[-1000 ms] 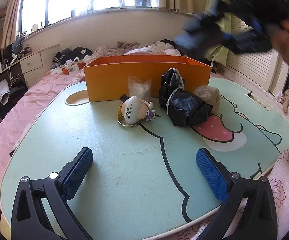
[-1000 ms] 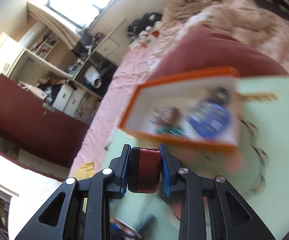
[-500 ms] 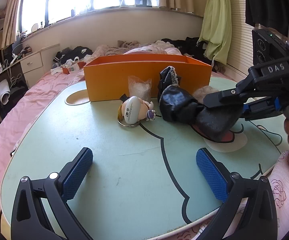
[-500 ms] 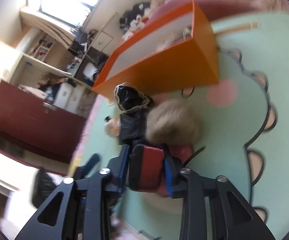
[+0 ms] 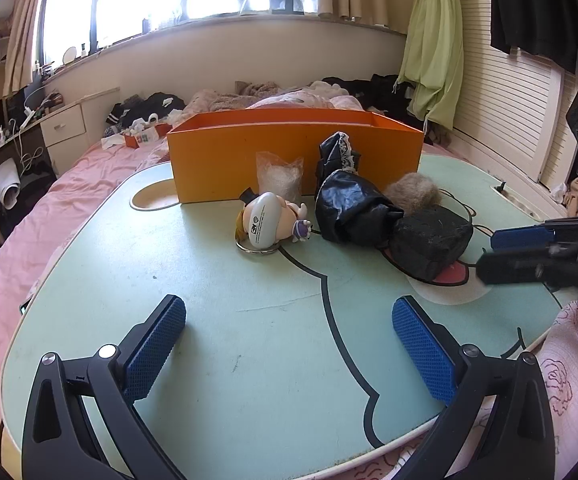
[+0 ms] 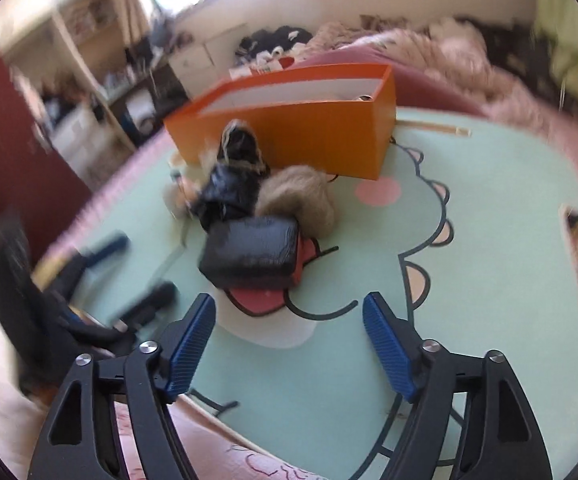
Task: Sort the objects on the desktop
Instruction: 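Lift the black case out and place it in front of the pompom, then reach into the box and grasp the brown printed card box with the left gripper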
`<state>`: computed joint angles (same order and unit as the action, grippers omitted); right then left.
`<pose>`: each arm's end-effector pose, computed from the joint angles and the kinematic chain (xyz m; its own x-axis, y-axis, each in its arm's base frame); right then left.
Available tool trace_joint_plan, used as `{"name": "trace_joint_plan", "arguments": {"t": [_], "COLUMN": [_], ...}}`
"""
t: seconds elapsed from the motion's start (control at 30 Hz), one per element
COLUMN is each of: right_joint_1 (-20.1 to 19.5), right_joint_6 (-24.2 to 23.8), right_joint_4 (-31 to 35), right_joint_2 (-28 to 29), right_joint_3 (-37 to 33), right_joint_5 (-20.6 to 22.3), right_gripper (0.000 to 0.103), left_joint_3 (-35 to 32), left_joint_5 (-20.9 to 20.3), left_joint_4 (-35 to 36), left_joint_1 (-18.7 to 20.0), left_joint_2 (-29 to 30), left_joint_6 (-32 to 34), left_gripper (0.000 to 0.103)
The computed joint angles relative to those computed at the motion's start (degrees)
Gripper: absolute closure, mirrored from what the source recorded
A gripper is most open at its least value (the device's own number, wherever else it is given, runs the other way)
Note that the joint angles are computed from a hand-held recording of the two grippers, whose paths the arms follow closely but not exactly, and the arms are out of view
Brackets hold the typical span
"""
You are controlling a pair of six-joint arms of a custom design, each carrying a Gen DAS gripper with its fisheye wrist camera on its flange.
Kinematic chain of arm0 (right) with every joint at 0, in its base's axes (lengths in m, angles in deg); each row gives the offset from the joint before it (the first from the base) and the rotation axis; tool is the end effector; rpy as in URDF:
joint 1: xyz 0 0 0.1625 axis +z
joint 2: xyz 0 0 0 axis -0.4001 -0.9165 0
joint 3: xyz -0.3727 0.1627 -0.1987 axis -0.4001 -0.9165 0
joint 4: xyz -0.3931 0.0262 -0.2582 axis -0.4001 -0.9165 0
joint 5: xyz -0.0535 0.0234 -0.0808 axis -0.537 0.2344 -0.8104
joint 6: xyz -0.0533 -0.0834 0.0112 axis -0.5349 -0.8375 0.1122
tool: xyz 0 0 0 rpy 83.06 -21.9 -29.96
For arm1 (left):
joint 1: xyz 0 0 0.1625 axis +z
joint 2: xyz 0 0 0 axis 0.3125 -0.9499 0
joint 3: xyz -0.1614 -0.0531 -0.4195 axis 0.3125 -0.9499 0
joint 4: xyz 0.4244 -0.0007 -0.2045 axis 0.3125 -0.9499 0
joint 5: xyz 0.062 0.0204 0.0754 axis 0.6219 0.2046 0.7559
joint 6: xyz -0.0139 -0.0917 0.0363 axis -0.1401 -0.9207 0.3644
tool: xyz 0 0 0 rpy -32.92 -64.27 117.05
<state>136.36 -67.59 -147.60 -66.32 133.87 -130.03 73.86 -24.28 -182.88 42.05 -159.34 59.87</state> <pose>0.2239 -0.3138 -0.0210 -0.8129 -0.2876 0.5064 -0.4998 0.7908 -0.3532 0.0167 -0.3457 0.1948 -0.7139 0.3558 -0.6031 0.6733 0.5854 -0.4517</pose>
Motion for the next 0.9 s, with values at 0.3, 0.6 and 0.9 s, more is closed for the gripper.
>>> {"name": "trace_joint_plan", "arguments": {"t": [0.3, 0.6, 0.9], "right_joint_1": [1.7, -0.1, 1.4], "right_joint_6": [-4.5, -8.6, -7.7], "right_joint_4": [1.6, 0.1, -0.8], "right_joint_2": [3.8, 3.7, 4.1], "right_joint_3": [-3.2, -3.6, -2.6], "right_joint_5": [-8.8, -6.4, -6.8], "right_gripper": [0.0, 0.0, 0.0], "left_joint_3": [-0.1, -0.2, -1.3], "left_joint_5": [-0.2, -0.2, 1.8], "left_joint_4": [0.3, 0.7, 11.4], "left_joint_1": [0.3, 0.5, -0.2], "left_joint_2": [-0.2, -0.3, -5.2], "left_joint_6": [0.2, 0.4, -2.8], "left_gripper": [0.0, 0.0, 0.0]}}
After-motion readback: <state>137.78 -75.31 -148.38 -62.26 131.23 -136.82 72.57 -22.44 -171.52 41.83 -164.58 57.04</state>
